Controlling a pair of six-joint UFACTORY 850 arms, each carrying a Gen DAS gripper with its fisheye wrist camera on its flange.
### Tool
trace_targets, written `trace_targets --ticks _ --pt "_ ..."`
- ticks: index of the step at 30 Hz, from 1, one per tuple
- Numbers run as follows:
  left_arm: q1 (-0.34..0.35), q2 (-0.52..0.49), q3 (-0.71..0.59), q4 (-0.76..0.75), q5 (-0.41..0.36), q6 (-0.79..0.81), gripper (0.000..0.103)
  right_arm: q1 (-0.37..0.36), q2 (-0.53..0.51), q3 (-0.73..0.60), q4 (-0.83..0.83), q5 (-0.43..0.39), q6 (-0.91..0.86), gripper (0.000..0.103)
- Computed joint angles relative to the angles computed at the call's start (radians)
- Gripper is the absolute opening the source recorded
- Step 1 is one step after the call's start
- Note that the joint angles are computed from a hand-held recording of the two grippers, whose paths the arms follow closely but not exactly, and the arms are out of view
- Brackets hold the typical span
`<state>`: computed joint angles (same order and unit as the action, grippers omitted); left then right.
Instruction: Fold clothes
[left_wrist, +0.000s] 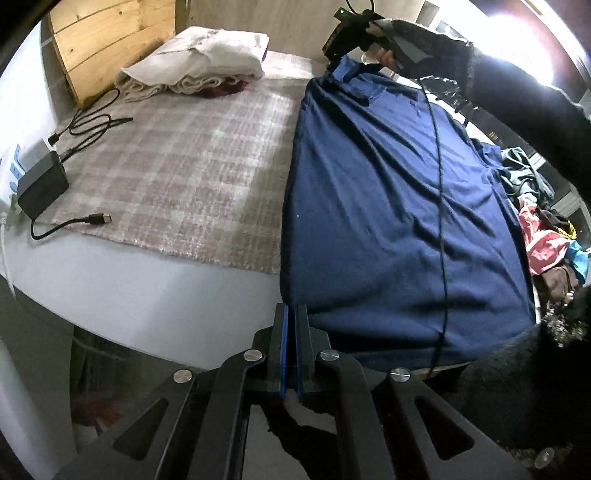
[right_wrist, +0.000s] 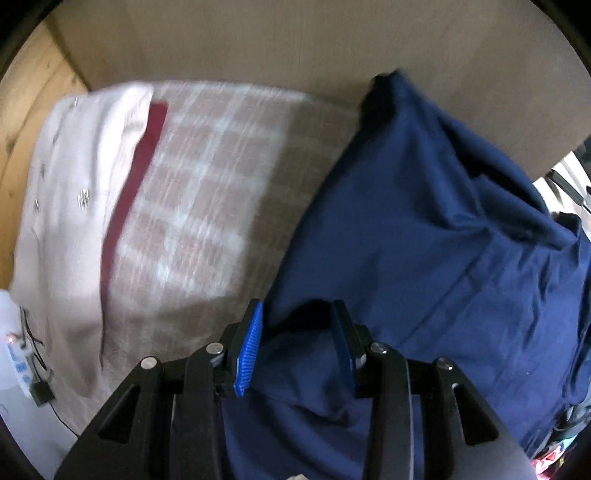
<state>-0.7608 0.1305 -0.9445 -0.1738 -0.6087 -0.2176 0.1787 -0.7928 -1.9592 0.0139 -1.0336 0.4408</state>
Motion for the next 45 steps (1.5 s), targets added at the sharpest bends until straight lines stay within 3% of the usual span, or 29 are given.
trace_targets --ticks 4,9,11,13,17,22,28,34,38,42,45 --pt "-0.001 -0.008 -0.018 0.007 -0.023 0.009 0.002 -0.028 -0.067 -0.087 0.088 -0.066 -0.026 0.037" --pt "0.003 -0.014 -0.023 -0.019 -0.021 0.033 0.002 -0.007 -0.099 -0.138 0.026 -0.087 -0.02 0.038" --pt "0.003 -0.015 -0.022 -0.027 -0.019 0.041 0.002 0.005 -0.094 -0.129 -0.017 -0.071 -0.023 0.027" --pt "0.005 -0.013 -0.019 -0.035 -0.019 0.046 0.002 0.015 -0.084 -0.112 -0.05 -0.05 -0.03 0.009" --pt "-0.008 0.001 -0.022 -0.042 -0.016 0.059 0.002 -0.011 0.0 0.016 0.028 0.061 -0.079 0.003" --pt "-0.059 0.006 -0.06 -0.025 -0.042 0.07 0.002 -0.057 0.139 0.187 0.101 0.175 -0.142 0.003" --pt "-0.175 -0.053 -0.137 -0.075 -0.059 0.194 0.002 -0.131 0.307 0.384 0.109 0.254 -0.205 0.003" --pt "-0.239 -0.181 -0.212 -0.214 -0.071 0.371 0.002 -0.181 0.373 0.519 0.054 0.312 -0.185 0.003" --pt "-0.247 -0.252 -0.251 -0.252 -0.123 0.414 0.003 -0.194 0.383 0.577 -0.002 0.335 -0.146 0.004" --pt "-0.24 -0.282 -0.27 -0.286 -0.177 0.43 0.007 -0.212 0.394 0.606 0.018 0.301 -0.14 0.025" --pt "-0.235 -0.255 -0.265 -0.354 -0.201 0.493 0.023 -0.218 0.469 0.66 -0.017 0.324 -0.107 0.028"
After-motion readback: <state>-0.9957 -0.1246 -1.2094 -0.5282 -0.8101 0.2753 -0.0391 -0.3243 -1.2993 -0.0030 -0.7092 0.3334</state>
